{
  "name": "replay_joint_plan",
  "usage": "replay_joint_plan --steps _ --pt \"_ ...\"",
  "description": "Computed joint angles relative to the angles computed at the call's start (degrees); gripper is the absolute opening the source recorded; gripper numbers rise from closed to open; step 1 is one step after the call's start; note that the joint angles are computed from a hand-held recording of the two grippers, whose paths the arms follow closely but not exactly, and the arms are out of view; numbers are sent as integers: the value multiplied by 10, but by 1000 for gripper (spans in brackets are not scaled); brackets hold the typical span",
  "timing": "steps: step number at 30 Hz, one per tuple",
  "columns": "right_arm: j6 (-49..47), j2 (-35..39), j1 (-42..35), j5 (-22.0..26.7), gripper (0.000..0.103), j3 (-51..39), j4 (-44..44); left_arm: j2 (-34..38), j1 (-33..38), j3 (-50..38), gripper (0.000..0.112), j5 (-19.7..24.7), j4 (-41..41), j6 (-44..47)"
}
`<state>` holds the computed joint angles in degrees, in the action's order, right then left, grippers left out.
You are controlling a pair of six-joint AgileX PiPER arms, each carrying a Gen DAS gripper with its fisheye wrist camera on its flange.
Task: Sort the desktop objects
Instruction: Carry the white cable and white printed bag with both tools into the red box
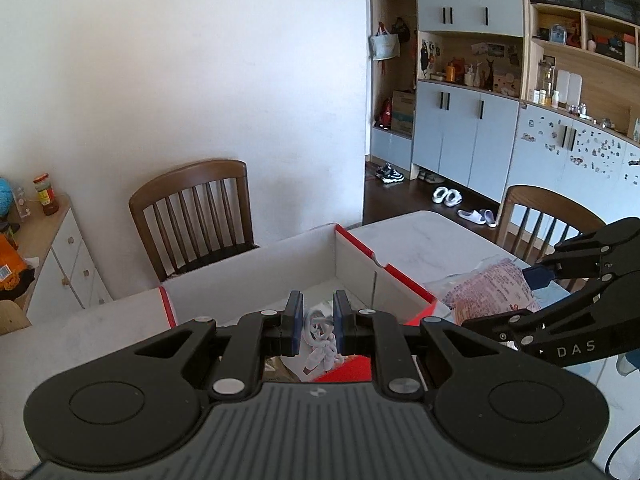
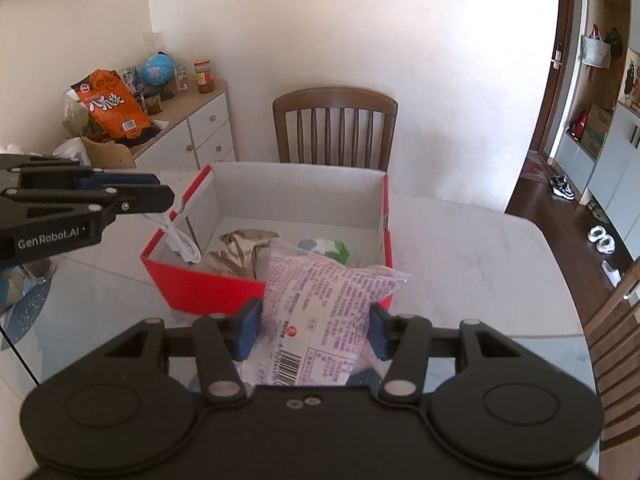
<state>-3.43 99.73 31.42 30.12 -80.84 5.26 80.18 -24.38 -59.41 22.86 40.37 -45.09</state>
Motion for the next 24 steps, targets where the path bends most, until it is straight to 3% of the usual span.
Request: replay_joint_plan --steps 11,24 --pt "-20 97 7 49 53 -144 17 61 53 -66 14 -9 -58 62" --pt "-18 202 4 62 53 -276 25 138 111 -139 14 -15 -139 149"
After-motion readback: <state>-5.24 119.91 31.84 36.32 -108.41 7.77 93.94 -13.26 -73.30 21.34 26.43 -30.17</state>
